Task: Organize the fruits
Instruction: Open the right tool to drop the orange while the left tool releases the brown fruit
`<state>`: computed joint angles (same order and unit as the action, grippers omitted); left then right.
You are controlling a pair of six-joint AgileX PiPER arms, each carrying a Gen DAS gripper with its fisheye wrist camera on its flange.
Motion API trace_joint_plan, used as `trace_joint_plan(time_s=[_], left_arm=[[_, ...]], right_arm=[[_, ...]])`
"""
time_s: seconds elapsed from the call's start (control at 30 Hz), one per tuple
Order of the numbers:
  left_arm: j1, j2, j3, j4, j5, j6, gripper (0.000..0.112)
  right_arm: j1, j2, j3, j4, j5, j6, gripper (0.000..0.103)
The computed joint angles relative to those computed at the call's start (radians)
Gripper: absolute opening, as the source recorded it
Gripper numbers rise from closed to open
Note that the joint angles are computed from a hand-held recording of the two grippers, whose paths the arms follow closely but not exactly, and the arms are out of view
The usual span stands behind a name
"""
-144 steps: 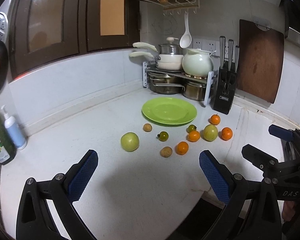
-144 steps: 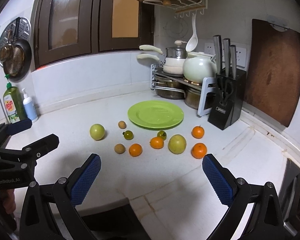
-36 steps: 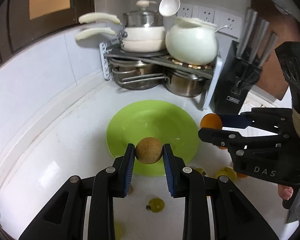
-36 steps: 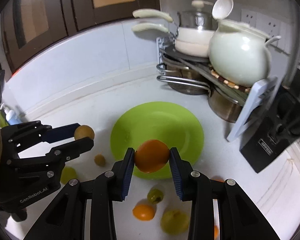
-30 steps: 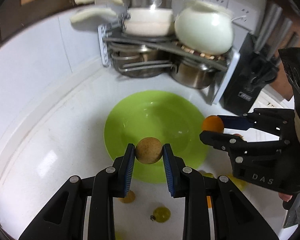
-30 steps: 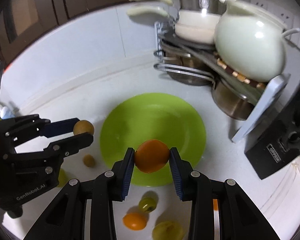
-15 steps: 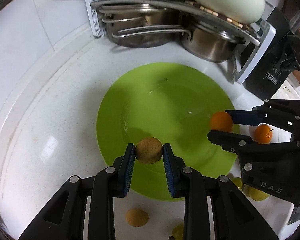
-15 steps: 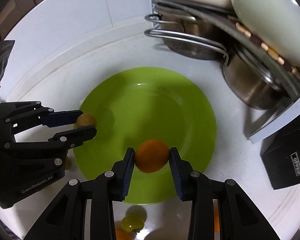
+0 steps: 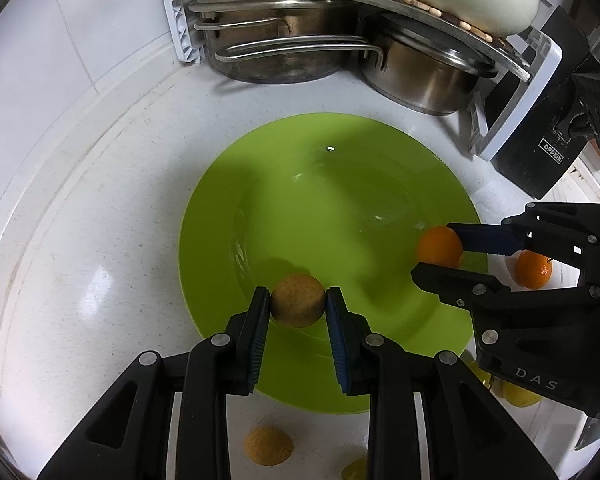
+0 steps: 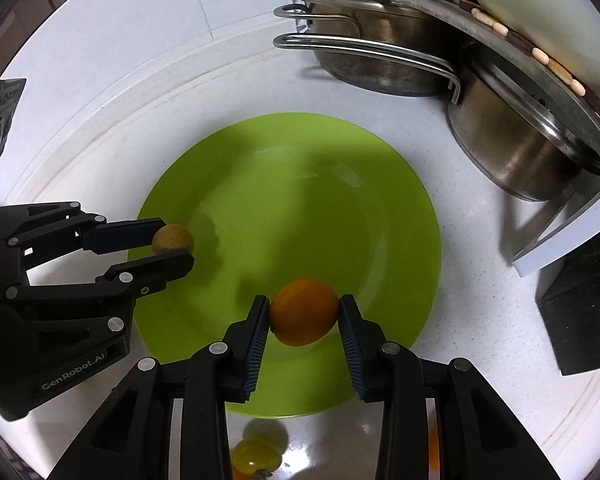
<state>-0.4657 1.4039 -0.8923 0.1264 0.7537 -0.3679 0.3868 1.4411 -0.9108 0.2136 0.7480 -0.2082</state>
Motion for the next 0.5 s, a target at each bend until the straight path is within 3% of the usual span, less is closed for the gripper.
trace_joint_plan(time_s=[0.5], left_arm=[[-0.060, -0.113, 0.026, 0.089, 0.035, -0.104, 0.045]], right_arm=[[0.012, -0.090, 0.027, -0.021, -0.016, 0.033, 0.042]])
